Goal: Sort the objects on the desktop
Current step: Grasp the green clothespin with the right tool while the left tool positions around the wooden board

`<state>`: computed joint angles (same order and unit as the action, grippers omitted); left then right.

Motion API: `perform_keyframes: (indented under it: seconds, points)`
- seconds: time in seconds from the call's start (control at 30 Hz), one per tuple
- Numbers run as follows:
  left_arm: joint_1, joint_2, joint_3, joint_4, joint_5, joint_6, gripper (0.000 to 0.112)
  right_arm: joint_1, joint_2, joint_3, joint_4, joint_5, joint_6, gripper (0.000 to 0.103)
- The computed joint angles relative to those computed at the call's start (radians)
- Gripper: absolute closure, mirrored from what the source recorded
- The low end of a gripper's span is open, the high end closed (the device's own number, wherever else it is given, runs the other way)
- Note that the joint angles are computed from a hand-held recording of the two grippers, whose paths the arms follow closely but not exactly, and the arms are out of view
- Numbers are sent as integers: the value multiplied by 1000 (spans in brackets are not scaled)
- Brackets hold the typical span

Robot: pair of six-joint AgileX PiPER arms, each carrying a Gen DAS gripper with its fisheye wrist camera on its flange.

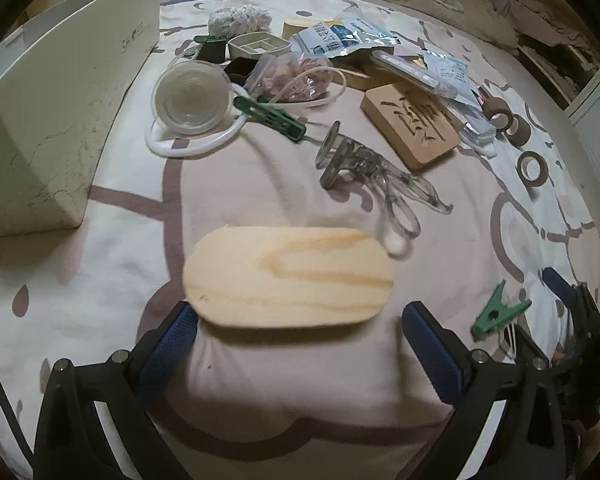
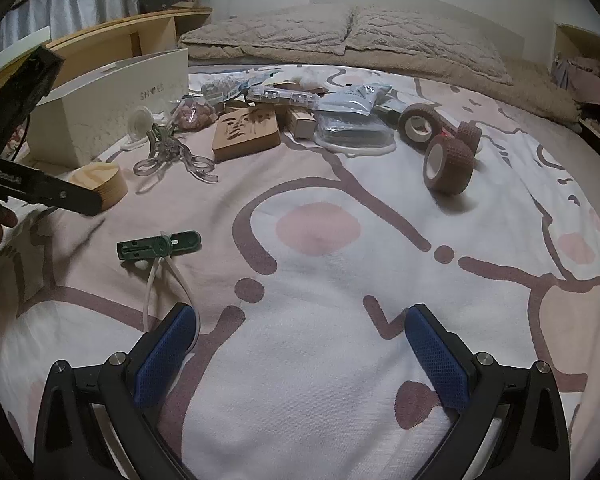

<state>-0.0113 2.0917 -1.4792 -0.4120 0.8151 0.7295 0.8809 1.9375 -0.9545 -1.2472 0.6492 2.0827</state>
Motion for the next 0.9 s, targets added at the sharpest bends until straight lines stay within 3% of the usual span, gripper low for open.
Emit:
perform_keyframes:
  seconds: [0.37,0.57,0.73,0.9]
  points:
    - [-39,6,38,44,-109,-78,9,-17,10,-69,178,21,-192,0]
    - [-22,10,35,21,-115,-41,9,-53,-34,-132,416,48,-469,0]
    - [-18,23,18,13,-114,-18,9,-11,-96,-146,371,139,-452,0]
    - [-20,32,5,19,-120,-18,9,-6,-111,-175,344,113,-469,0]
